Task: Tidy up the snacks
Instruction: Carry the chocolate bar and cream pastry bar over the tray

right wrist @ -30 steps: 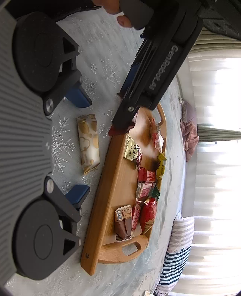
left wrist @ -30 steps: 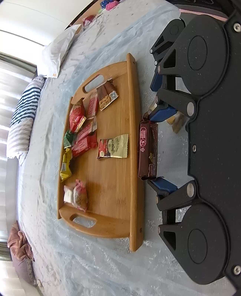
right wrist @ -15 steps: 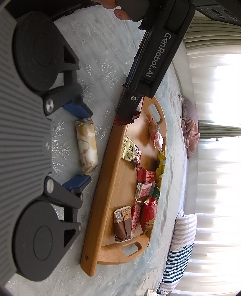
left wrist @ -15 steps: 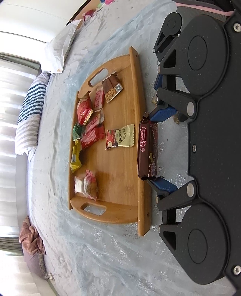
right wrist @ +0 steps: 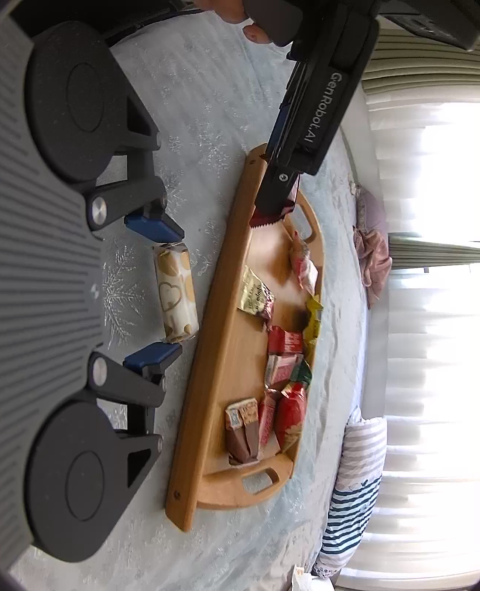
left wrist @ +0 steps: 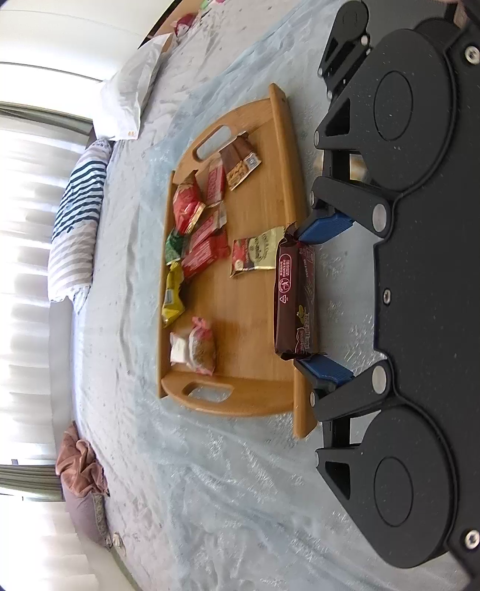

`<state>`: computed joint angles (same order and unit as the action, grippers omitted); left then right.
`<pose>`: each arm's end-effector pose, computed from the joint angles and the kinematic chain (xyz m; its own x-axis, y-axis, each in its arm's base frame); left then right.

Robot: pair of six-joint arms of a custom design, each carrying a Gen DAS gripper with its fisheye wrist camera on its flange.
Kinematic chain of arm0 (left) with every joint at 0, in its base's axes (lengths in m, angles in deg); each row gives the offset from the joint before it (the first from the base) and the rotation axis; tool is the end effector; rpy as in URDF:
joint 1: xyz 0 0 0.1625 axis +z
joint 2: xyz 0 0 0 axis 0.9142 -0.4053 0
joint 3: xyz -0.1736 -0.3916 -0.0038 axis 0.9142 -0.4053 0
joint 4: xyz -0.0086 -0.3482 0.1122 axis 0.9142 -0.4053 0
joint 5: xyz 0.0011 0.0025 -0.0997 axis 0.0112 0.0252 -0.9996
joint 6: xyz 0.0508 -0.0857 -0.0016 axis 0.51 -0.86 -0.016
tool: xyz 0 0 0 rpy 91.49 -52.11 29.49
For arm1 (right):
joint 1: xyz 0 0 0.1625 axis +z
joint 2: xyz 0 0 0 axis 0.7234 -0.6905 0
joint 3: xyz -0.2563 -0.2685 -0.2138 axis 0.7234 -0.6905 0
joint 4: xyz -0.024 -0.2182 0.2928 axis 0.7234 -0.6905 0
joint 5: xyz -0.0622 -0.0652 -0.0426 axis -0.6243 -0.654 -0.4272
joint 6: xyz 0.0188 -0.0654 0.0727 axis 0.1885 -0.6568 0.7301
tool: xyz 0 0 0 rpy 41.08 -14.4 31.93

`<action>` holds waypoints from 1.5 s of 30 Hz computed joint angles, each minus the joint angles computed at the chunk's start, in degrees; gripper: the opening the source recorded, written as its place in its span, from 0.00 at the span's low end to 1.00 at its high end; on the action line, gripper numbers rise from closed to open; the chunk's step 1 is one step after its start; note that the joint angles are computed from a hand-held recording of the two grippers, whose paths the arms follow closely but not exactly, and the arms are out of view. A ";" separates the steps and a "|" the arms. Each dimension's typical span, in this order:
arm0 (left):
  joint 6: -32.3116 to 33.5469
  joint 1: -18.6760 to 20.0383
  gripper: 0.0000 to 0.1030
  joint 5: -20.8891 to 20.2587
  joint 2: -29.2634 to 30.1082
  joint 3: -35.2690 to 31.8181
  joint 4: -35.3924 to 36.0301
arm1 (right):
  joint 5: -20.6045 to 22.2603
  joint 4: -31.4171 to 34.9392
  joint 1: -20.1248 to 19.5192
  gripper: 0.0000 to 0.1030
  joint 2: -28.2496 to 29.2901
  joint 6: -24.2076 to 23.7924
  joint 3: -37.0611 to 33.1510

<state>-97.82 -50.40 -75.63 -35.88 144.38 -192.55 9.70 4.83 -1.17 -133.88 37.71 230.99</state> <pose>-0.3709 -0.3217 -0.0071 -0.7512 0.2463 -0.6124 0.5939 0.6571 -0.4643 0.0016 -0.2504 0.2357 -0.7078 -0.2702 0.6528 -0.6813 0.5054 -0.5296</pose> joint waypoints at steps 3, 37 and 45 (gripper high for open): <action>0.27 0.26 0.61 0.72 -0.40 0.21 -0.27 | -1.27 0.91 -0.74 0.60 -1.97 0.25 0.07; 5.38 5.02 0.61 5.77 3.16 -4.66 -4.44 | 16.70 -11.83 17.36 0.60 4.03 16.61 -6.24; 4.39 6.51 0.61 6.20 4.65 -6.39 -3.64 | 18.93 -12.91 18.86 0.61 5.71 18.24 -7.61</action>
